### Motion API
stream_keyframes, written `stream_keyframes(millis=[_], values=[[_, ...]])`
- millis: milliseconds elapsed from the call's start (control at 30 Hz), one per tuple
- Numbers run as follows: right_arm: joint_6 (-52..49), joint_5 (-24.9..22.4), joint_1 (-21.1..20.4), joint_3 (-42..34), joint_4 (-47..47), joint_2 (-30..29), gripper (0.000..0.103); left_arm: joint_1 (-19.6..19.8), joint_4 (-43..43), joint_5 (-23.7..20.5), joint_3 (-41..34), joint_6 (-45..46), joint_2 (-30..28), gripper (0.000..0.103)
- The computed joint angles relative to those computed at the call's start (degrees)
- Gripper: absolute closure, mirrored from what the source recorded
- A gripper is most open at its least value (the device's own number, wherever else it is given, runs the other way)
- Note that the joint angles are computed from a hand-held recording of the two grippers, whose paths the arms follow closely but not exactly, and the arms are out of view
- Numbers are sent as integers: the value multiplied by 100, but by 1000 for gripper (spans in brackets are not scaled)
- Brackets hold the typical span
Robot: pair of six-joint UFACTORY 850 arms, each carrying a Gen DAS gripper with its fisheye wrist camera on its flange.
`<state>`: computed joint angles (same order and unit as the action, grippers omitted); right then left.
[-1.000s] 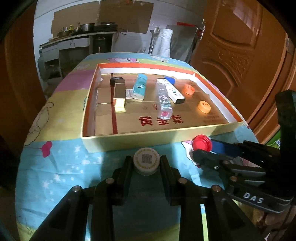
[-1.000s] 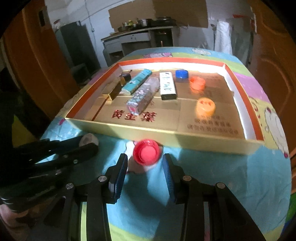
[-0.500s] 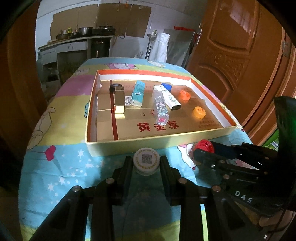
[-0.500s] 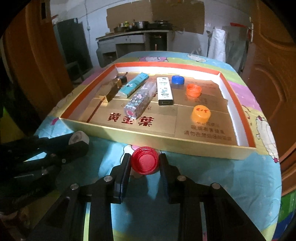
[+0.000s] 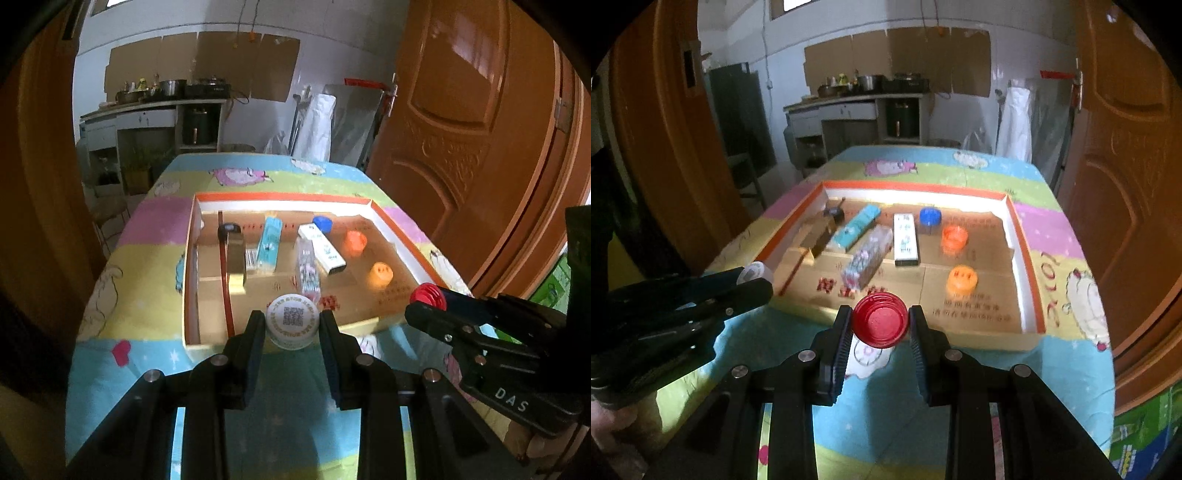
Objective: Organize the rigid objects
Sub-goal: 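Carry the white cap and red cap over the cardboard tray with both grippers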
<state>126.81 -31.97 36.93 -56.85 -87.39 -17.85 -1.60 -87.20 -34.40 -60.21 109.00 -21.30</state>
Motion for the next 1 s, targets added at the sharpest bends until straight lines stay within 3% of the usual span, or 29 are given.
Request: stream_keyframes(millis=[333,1000], values=[[-18,95,-223,-162,-215,-35,72,-192,-93,163,-386,-238,-244,73],[449,753,-878,-399,-977,-466,72,-554,424,720,-1132,-960,-933,73]])
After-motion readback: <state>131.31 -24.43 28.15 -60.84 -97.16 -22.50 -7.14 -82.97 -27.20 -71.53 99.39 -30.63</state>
